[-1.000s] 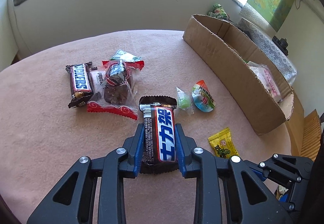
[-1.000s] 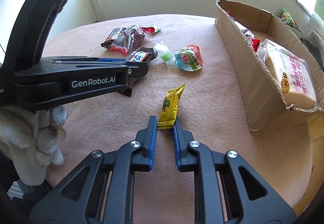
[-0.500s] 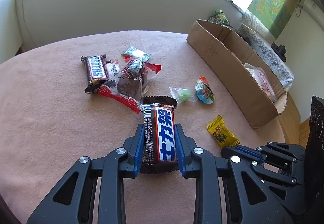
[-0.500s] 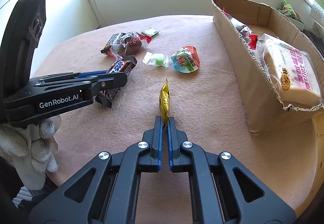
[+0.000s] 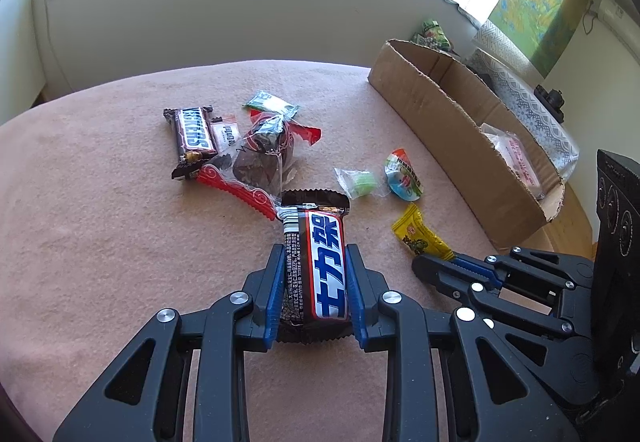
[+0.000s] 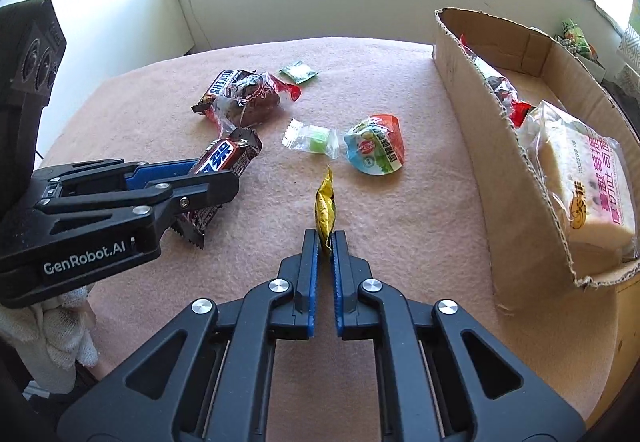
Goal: Organize snacks
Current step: 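Carry the chocolate bar and yellow candy over the box with both tools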
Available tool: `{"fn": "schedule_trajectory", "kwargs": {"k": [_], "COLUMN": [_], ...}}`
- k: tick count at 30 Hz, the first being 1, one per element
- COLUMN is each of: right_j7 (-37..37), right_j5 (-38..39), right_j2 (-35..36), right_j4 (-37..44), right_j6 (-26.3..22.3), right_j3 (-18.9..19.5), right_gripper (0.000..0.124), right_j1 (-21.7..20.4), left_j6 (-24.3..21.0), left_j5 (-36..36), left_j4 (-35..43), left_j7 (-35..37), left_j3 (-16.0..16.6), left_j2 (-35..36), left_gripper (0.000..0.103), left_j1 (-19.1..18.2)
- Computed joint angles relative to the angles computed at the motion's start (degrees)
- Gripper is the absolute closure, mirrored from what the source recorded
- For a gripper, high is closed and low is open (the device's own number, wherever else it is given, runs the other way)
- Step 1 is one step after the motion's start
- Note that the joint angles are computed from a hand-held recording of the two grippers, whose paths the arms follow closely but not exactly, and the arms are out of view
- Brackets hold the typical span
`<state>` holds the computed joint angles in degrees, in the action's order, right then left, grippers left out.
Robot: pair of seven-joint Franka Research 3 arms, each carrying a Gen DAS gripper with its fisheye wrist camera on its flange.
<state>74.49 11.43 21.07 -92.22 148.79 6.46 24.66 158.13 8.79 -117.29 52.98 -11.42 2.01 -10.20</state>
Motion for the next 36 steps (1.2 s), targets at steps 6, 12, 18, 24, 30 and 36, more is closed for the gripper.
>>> {"fn": "schedule_trajectory", "kwargs": {"k": [6, 12, 18, 24, 30, 36], "right_j7": [-0.23, -2.29, -4.06, -3.73, -2.74, -1.8], "right_j5": [1.07, 4.74, 7.07, 7.5, 6.24, 4.57], "right_j2": [0.57, -1.64, -3.07, -2.72, -1.31, 1.92], "right_j4": [0.54, -1.16, -0.76, 1.89, 5.37, 10.94], "right_j6": [1.17, 3.26, 4.4, 4.56, 4.07, 2.5], "right_j3": [0.31, 1.21, 1.14, 0.15, -0.88, -1.67], "right_gripper": [0.118, 0.118, 0.118, 0.118, 0.118, 0.118], "right_j1": [-0.26, -1.77, -2.91, -4.01, -4.93, -5.63], "left_j6": [0.54, 1.21, 1.63, 1.61, 1.14, -0.49], "left_j5": [-0.2, 0.54, 1.4, 2.67, 3.6, 4.75], "left_j4": [-0.7, -0.66, 1.68, 5.5, 10.72, 17.44], "left_j7": [-0.24, -0.96, -0.76, -0.67, -0.4, 0.33], "left_j3": [0.13, 0.15, 0.02, -0.21, -0.48, -0.66], "left_j2": [-0.76, -1.48, -0.89, 1.15, 4.69, 9.39], "left_gripper": [0.076, 0.076, 0.076, 0.076, 0.076, 0.076], "left_j1": [0.1, 0.07, -0.15, -0.6, -1.25, -2.38]}}
